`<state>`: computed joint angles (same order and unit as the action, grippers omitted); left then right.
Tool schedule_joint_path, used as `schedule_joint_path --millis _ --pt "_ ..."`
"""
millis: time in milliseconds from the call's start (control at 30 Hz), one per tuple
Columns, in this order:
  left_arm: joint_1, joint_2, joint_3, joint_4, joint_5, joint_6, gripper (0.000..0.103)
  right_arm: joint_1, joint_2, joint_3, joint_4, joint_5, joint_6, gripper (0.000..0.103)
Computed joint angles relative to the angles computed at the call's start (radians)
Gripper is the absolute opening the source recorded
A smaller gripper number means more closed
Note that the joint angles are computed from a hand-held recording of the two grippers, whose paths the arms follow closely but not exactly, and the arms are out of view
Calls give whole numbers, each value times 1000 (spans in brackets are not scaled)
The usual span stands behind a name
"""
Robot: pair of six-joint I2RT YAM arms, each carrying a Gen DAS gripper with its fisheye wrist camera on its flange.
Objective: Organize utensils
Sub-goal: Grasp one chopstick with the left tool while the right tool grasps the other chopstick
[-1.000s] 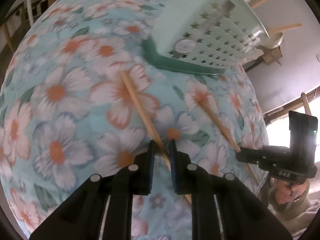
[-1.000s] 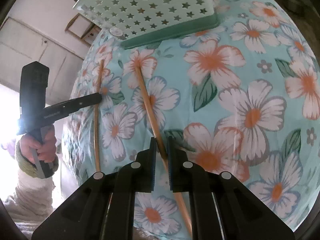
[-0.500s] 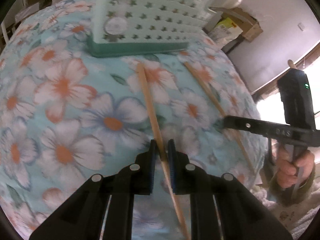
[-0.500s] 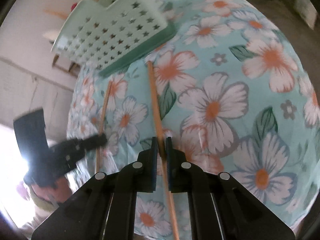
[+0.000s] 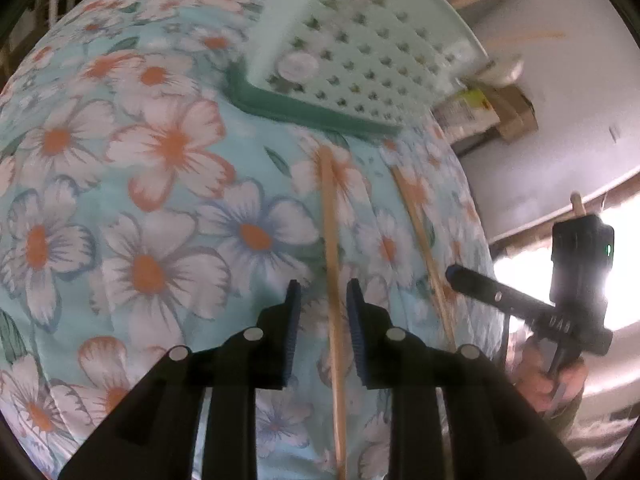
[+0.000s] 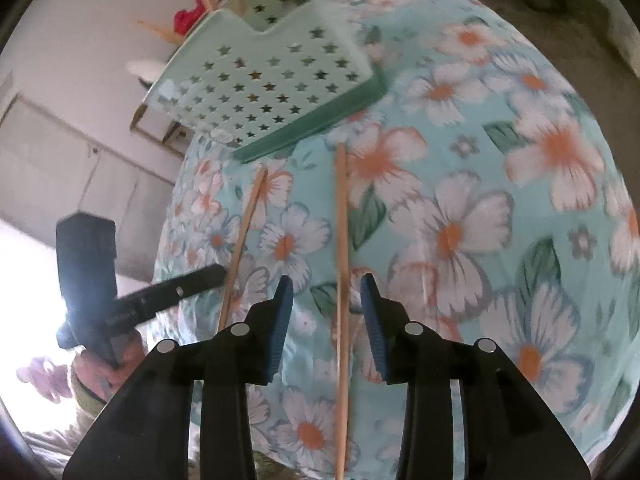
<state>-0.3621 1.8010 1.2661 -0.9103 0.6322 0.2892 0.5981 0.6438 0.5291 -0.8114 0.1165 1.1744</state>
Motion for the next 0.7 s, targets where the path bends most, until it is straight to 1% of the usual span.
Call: schedule_joint_path --millis 67,133,267,300,333,367,433,467,500,533,567,600,700 --pt "-10 16 17 8 -8 -29 23 -36 48 11 25 -27 -64 35" --pt "-22 30 30 14 -16 -43 23 -49 128 21 80 -37 -101 35" --pt "-52 63 60 39 -30 -94 23 -72 223 30 134 -35 -137 35" --pt "-65 75 76 46 -37 -106 23 -90 241 30 148 -43 -147 33" --pt "-78 90 94 53 -49 -116 23 -109 260 25 173 -47 -155 27" --pt "-88 103 110 57 -62 -124 23 -125 274 24 186 -45 -160 25" --pt "-123 131 149 81 -106 -149 23 -167 294 21 209 -50 -173 14" --pt "-132 132 153 90 -121 -152 23 -187 287 14 210 -57 -178 12" --pt "-149 137 163 104 -152 -157 22 -212 294 9 224 -65 -182 6" --pt "-165 136 165 123 -187 -164 19 -223 296 4 233 -66 -184 5" --pt "-178 133 161 141 -223 -167 11 -237 292 -3 243 -69 -185 5" --pt "-185 134 158 154 -242 -167 7 -245 288 -8 250 -71 -183 5" --pt "-176 117 137 165 -247 -169 6 -235 274 -8 242 -61 -173 5"
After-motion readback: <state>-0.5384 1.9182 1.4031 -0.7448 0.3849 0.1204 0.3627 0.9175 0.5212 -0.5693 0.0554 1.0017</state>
